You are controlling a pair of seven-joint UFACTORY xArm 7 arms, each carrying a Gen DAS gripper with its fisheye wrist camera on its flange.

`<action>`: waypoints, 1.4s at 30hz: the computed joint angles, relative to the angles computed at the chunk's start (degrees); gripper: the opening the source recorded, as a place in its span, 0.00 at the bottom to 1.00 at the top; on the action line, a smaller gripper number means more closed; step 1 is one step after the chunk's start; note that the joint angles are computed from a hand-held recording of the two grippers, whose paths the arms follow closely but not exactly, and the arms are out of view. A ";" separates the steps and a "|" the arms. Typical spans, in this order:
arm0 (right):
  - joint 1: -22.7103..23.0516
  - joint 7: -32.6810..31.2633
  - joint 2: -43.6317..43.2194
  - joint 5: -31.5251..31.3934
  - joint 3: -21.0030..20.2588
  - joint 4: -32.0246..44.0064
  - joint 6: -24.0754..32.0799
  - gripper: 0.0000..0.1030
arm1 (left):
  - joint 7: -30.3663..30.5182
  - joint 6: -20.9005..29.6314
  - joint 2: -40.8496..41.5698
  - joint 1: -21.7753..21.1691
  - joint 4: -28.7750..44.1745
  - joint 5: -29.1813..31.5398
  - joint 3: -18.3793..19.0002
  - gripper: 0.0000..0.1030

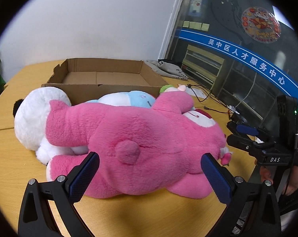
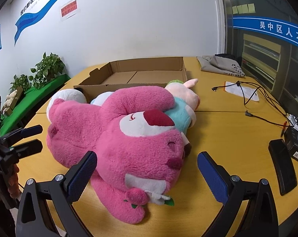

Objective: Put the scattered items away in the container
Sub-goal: 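Move both grippers toward the large pink plush bear on the table, then lower both grippers onto the pink bear's body and close them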

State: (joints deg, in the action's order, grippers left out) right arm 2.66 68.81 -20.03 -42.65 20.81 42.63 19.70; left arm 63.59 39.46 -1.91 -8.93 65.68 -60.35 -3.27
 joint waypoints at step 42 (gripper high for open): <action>-0.76 -1.80 7.16 0.59 -5.93 1.05 -10.86 1.00 | -5.34 18.48 18.58 8.40 20.75 5.73 -4.59 0.99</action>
State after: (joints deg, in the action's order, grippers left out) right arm 1.90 67.01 -12.88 -42.06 14.88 43.68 8.84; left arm 58.25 57.94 16.67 -0.53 86.44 -54.63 -7.86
